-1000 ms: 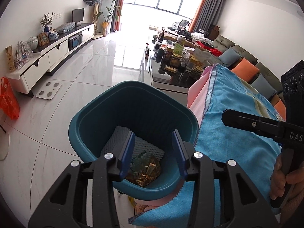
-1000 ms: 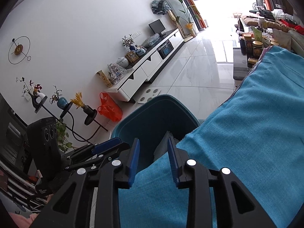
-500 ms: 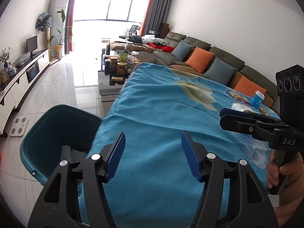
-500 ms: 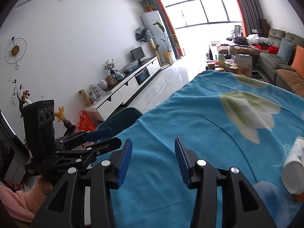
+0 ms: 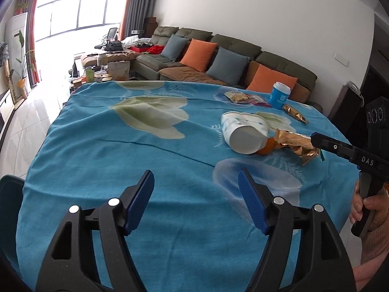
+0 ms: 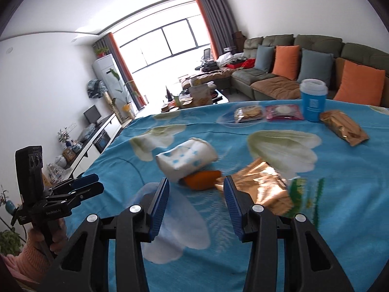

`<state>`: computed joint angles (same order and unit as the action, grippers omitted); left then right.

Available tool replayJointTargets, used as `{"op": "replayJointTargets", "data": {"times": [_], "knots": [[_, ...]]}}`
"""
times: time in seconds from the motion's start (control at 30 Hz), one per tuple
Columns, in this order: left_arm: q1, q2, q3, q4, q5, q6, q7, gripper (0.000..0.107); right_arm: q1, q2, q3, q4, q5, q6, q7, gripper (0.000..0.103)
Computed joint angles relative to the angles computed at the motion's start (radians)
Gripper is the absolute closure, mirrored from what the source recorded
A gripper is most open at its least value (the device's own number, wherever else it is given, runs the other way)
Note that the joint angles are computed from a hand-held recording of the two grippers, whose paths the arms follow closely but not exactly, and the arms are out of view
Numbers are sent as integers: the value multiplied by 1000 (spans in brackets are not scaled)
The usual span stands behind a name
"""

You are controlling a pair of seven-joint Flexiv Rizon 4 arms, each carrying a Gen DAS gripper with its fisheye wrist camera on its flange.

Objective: Collect trash
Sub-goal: 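Move both open grippers back over the remaining trash on the table, then grasp the gold foil wrapper with the right gripper while the left gripper grasps the white paper cup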

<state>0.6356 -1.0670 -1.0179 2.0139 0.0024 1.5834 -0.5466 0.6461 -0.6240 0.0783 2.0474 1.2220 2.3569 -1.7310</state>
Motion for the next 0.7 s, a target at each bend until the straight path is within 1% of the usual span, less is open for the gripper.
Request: {"op": "replayJointTargets", "data": {"times": [0.13,0.27,0.37,0.47,0.53,0.63,0.7], "knots": [[-69,15,15,-28,-8,-18,5,33,-29,-22,29,73,-13,75,117,59],[-139,32,40,-68,-38,-44,13,29,-56,-54,53,135,-75,113,261,59],[-202,44,75,-103,-66,-50,13,27,-79,-75,75,199,-174,149,404,59],[-269,58,121,-148,-104,-76,15,26,-82,-92,65,223,-243,152,489,59],[-307,67,149,-176,-135,-100,19,26,-97,-111,68,244,-310,176,562,59],[-352,72,179,-215,-184,-141,31,26,-100,-129,55,265,-376,193,637,59],[-382,75,202,-235,-215,-160,40,29,-103,-140,49,279,-423,211,686,61]]}}
